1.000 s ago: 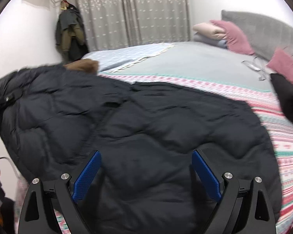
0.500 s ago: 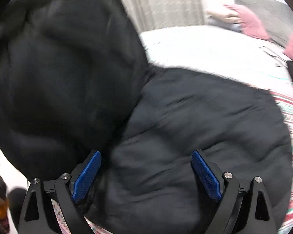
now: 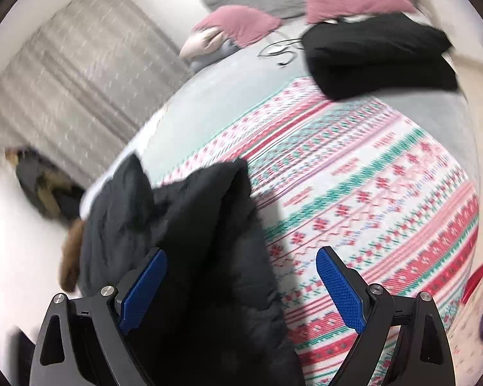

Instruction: Fold large clothes

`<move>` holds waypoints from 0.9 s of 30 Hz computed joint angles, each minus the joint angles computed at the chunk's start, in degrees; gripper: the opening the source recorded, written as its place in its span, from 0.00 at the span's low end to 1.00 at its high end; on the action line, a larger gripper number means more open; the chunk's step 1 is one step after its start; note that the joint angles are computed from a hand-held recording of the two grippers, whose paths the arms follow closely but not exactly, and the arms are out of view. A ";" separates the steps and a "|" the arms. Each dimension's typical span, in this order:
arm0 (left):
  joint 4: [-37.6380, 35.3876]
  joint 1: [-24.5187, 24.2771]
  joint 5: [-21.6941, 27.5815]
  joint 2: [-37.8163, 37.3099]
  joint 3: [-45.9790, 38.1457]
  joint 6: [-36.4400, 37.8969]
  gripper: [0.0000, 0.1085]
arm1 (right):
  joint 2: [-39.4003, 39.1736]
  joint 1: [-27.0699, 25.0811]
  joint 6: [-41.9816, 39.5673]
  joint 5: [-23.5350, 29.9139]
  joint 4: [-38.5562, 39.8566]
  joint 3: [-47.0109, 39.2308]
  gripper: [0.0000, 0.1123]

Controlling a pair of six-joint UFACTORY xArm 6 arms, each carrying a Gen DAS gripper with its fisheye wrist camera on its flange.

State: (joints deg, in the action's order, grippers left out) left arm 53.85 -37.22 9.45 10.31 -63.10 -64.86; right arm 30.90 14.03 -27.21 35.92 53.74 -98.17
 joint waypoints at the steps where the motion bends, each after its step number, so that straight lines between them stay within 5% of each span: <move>1: -3.22 -0.30 -0.41 -0.91 1.05 3.30 0.74 | -0.22 -0.57 -1.30 1.23 3.36 -0.07 0.84; 4: -10.86 -1.35 -0.43 -5.39 5.13 11.15 0.77 | 0.19 -2.80 -8.25 8.85 14.72 -2.38 0.84; 6: -9.71 -2.52 1.32 -7.54 6.33 9.73 0.77 | -0.12 -2.50 -10.93 13.15 17.46 -2.49 0.84; 13: -0.89 -1.60 0.76 -18.68 15.82 -3.64 0.77 | 7.42 2.62 -2.20 21.81 -3.24 -15.40 0.82; 15: 3.13 -0.57 2.10 -22.90 19.07 -9.25 0.77 | 8.54 4.07 -3.06 21.94 -4.87 -16.85 0.66; 17: 6.06 0.46 3.57 -25.57 20.88 -14.39 0.77 | 8.75 5.37 -4.83 20.75 -6.26 -17.45 0.34; 19: 6.84 1.00 6.20 -27.42 21.84 -18.66 0.77 | 8.08 5.57 -8.85 20.80 -3.36 -17.14 0.22; 24: 8.47 4.67 8.04 -33.80 28.16 -26.04 0.77 | 1.46 1.90 -21.91 21.43 11.99 -8.74 0.16; 27: 9.13 6.97 6.34 -32.89 28.85 -28.90 0.77 | 0.91 -0.02 -21.96 19.56 10.19 -5.76 0.17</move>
State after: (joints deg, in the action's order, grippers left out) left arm 62.98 -30.24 15.79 -22.58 -34.25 -93.76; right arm 31.80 14.01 -49.17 55.47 63.93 -103.94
